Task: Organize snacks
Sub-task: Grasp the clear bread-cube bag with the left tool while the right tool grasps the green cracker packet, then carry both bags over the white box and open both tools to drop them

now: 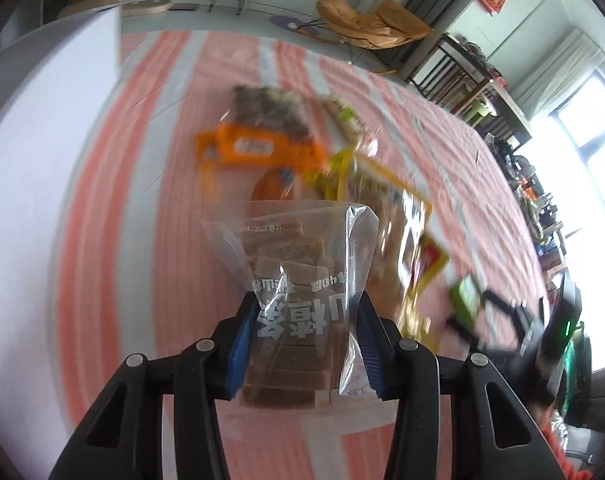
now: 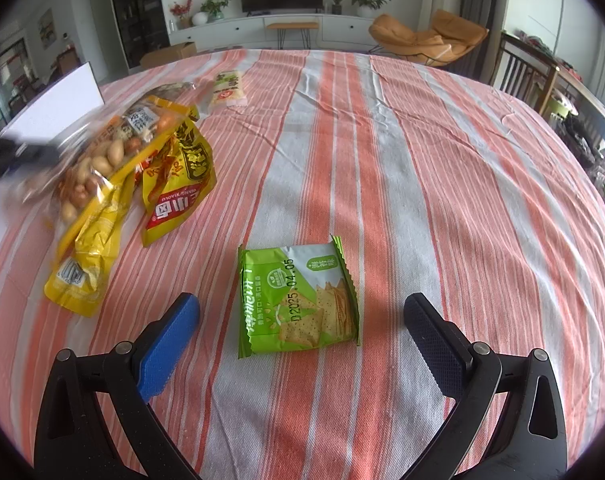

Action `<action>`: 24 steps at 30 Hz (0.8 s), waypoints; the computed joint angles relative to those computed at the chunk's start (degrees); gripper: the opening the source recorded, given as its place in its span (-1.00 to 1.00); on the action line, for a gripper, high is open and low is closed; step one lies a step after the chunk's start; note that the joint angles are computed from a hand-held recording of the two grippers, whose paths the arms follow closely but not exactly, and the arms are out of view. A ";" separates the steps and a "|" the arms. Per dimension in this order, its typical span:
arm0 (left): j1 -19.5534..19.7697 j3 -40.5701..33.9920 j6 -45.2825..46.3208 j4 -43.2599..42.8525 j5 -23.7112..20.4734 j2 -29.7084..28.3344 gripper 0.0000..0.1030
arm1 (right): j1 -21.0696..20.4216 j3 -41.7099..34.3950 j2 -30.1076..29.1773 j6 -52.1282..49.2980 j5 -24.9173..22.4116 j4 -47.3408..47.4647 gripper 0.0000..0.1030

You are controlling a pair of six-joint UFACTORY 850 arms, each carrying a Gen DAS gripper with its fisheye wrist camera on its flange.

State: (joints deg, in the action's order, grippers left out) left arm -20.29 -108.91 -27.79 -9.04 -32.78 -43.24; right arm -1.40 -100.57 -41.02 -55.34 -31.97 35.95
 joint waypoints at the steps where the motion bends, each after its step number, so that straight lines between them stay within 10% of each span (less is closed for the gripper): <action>1: -1.14 5.50 -3.26 2.91 1.62 3.48 -0.10 | -0.23 -0.30 -0.23 -0.57 -0.52 0.97 0.99; 8: -7.43 22.79 -24.81 25.86 6.23 13.27 0.04 | -4.53 -8.16 -5.22 -4.96 -16.04 12.85 0.99; 15: -8.83 20.64 -24.32 32.49 1.76 11.12 0.67 | -0.83 -27.22 -14.06 9.29 -30.90 -9.47 0.96; 17: -8.59 19.84 -22.85 30.69 1.58 10.42 0.49 | 1.28 -26.40 -13.51 10.27 -28.67 -15.74 0.73; 19: -9.14 19.85 -26.31 34.32 0.26 10.49 0.05 | 2.46 -22.68 -10.92 10.17 -23.52 -19.58 -0.01; 24: -7.36 26.01 -27.64 29.43 7.67 15.17 -0.20 | 1.76 -19.41 -8.43 10.26 -23.41 -16.91 -0.03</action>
State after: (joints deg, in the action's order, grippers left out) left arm -27.64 -82.90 -55.43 20.39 -25.11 -28.07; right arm 0.36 -119.99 -49.45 -45.09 -55.38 19.04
